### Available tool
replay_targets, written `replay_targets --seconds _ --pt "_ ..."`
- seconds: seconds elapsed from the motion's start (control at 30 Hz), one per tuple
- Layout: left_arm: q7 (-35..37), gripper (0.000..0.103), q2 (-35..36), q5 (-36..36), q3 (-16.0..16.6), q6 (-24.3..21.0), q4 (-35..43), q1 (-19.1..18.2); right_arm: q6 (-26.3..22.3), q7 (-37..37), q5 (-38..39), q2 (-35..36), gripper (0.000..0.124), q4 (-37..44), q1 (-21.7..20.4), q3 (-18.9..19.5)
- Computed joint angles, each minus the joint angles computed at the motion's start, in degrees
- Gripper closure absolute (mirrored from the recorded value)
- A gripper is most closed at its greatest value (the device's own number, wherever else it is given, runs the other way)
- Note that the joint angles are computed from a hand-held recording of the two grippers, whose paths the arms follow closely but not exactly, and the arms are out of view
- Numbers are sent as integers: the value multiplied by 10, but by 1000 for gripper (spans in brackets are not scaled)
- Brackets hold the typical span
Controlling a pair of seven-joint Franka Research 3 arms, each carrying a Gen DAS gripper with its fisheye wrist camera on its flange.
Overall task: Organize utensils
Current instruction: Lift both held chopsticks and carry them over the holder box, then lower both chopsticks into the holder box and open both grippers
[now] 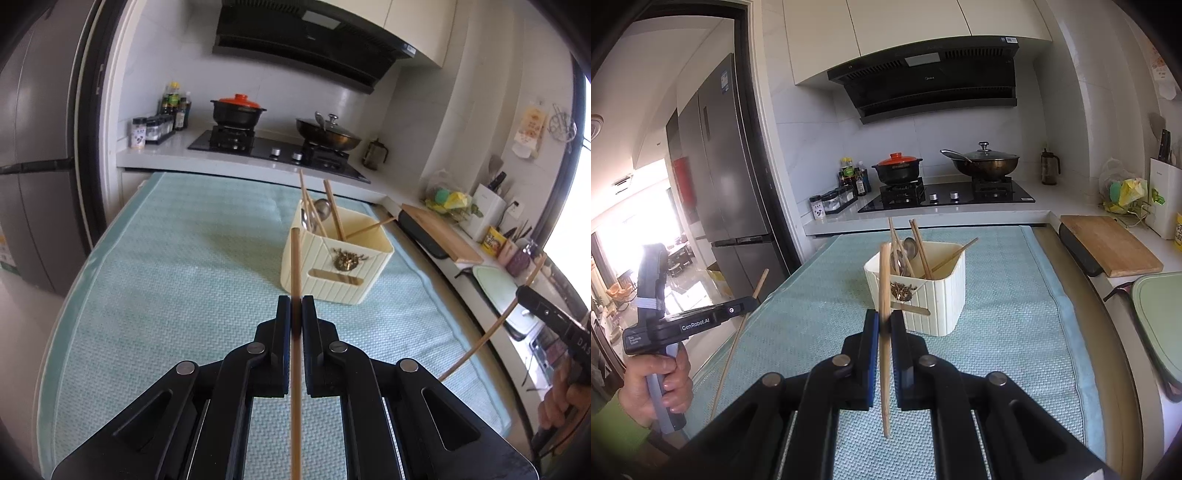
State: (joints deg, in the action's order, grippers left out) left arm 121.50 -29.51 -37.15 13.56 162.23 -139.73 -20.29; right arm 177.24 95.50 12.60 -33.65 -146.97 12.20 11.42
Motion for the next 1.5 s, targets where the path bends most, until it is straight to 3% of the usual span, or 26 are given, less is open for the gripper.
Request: replay_targets --seconds 0.13,0.33,0.53,0.73,0.87,1.07,1.23,1.37,1.4,1.43,1.47,1.5 --pt "6 100 2 -1 0 28 1 -12 2 2 1 -3 117 -2 -1 0" --pt "25 100 54 -24 15 17 80 -35 -7 -15 -1 18 117 28 6 -19" --pt "76 100 171 -112 13 4 245 -45 -20 -53 -8 86 117 129 4 -42" --pt "96 100 320 -175 -18 8 436 -21 -19 -86 -18 186 117 269 -6 -56" --pt "56 100 424 -141 -44 15 560 1 -17 -118 0 262 117 356 6 -76" --pt "-9 100 556 -61 -66 48 697 10 -18 -234 111 363 117 456 17 -88" --pt "-65 100 618 -7 -76 87 736 11 -58 -280 167 421 117 508 -8 -71" --pt "-90 99 630 23 -92 100 716 20 -111 -281 175 452 117 530 -18 -70" --pt "-99 95 630 33 -91 100 709 19 -123 -283 176 457 117 533 -20 -69" --pt "-116 85 627 47 -84 83 706 18 -137 -276 168 462 117 538 -19 -72" --pt "-114 80 621 47 -98 81 698 28 -155 -257 147 469 116 545 -14 -81" --pt "-119 68 611 52 -102 96 681 29 -167 -248 138 476 116 552 -13 -83"
